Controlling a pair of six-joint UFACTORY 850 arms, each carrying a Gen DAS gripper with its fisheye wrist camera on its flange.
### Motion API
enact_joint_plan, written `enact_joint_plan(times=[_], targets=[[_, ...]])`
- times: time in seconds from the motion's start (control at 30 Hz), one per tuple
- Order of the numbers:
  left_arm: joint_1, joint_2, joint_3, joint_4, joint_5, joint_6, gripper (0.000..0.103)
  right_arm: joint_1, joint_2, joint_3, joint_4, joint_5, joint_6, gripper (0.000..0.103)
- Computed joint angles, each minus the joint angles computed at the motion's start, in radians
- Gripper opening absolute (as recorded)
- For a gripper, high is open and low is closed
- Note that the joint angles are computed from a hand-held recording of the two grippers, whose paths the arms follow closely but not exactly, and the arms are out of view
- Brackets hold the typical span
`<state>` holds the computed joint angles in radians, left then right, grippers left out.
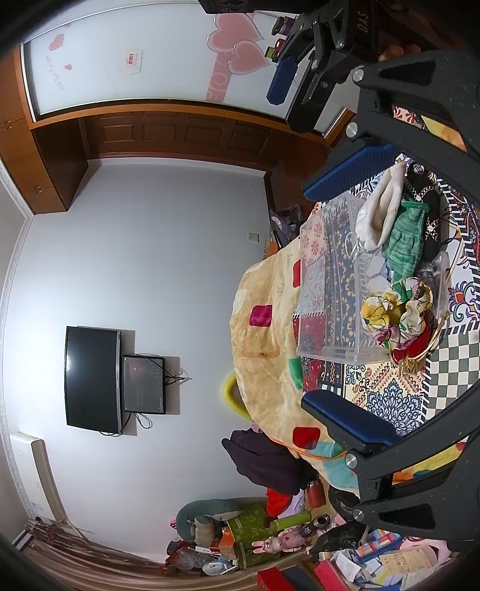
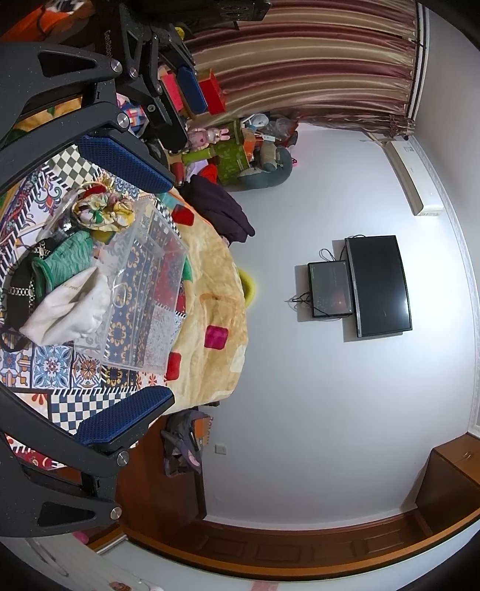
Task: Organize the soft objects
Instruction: 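Grasp the yellow floral cloth with the left tool while the right tool grasps the white cloth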
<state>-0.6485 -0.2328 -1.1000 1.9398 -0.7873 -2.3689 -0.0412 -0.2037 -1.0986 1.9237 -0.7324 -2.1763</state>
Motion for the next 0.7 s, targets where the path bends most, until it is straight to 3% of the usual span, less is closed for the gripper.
enact_joint_plan(times=[0.27,0.43,0.7], targets=[[0.004,0.000,-0.002,0.006,0.026,0.004,0.103,-0.003,-0.009,-0.008,-0.011,-0.001,0.014,0.103],[0.031,-0.024,-0.021,-0.002,0.122,0.019,0.103,-0.005,-0.033,-0.034,-0.072,0.001,0.061,0.103],[0.093,-0.111,-0.070,-0.125,0.271,0.091,0.103,0.013,-0.123,-0.105,-0.262,0.072,0.201,0.103]])
